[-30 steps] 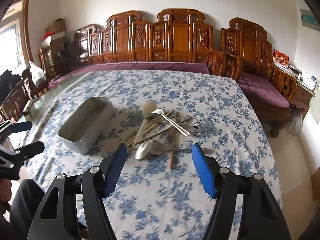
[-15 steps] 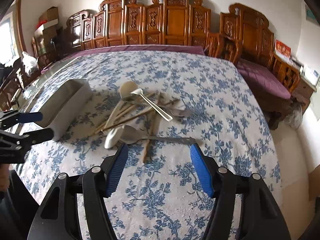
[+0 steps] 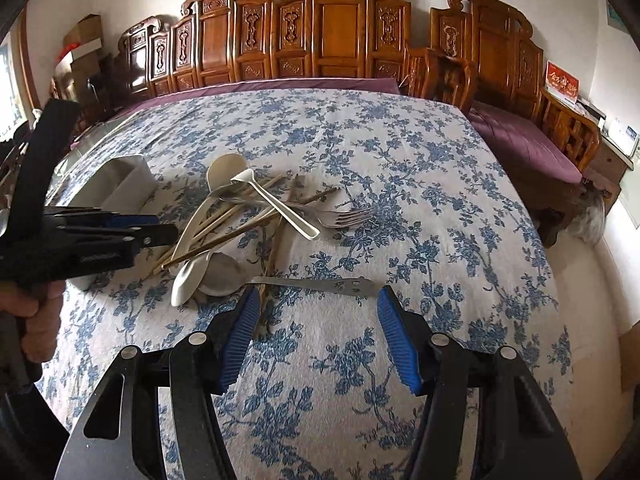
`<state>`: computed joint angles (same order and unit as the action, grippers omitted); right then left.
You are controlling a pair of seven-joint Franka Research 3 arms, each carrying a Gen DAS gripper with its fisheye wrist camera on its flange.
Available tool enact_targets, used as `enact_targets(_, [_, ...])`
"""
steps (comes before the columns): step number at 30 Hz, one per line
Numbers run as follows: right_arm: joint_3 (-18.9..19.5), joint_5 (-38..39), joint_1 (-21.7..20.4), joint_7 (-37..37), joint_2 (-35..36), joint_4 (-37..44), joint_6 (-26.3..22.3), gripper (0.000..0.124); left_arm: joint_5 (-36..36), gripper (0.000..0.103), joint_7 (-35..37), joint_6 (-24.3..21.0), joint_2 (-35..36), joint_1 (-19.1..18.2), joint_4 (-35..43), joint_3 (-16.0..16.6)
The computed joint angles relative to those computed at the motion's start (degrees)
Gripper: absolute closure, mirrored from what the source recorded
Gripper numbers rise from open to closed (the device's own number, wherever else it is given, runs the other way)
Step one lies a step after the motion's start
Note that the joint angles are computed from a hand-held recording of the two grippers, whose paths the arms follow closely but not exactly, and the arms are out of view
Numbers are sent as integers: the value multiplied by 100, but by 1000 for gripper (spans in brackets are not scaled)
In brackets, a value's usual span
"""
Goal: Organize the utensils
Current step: 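Grasp a metal spoon with the left tool while the right tool grasps a white-handled fork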
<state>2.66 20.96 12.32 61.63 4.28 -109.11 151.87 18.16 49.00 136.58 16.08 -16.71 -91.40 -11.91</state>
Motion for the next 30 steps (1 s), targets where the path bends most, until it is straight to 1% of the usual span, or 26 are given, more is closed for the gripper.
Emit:
enact_targets(4, [5,-122,29,23,104,61,67,61,-261,77,165,106,244,107,209,-21])
enact_targets(9, [15,-128,31,70,262,237,13,61,-136,77,115,256,213,107,143,75])
enact_targets(11, [23,-162,45,95,330,302,11,61,-106,77,124,232,243,134,161,100])
enact_targets(12, [26,-182,52,109,356,324,10,61,-110,77,132,348,248,164,123,105])
enact_targets(13, [25,-219,62,135,399,369,-8,61,-73,78,134,268,297,154,203,120])
enact_targets(15, [26,-281,77,167,454,423,-18,61,-96,85,241,1,451,155,435,108])
enact_targets(17, [29,-321,85,183,498,466,-22,61,-115,86,288,-77,500,157,492,108])
enact_targets(19, [29,-346,89,205,550,535,-43,61,-163,86,475,-345,651,152,700,80])
enact_targets(20, [31,-353,90,215,572,563,-49,61,-142,88,497,-372,668,137,713,93])
enact_targets(21, [32,-371,96,229,607,611,-56,61,-44,90,493,-396,683,95,740,129])
enact_targets(22, [33,-390,102,242,634,642,-52,61,-75,99,530,-393,685,109,745,119])
enact_targets(24, [44,-413,111,237,736,761,-57,61,-71,102,499,-217,568,125,588,129])
enact_targets(25, [48,-423,118,243,790,825,-69,61,-39,102,491,-94,464,131,455,133])
enact_targets(27, [59,-430,129,278,982,1064,-154,61,7,102,523,7,289,142,262,123])
enact_targets(30, [104,-395,146,271,1307,1507,-325,67,82,102,562,243,-47,172,-103,104])
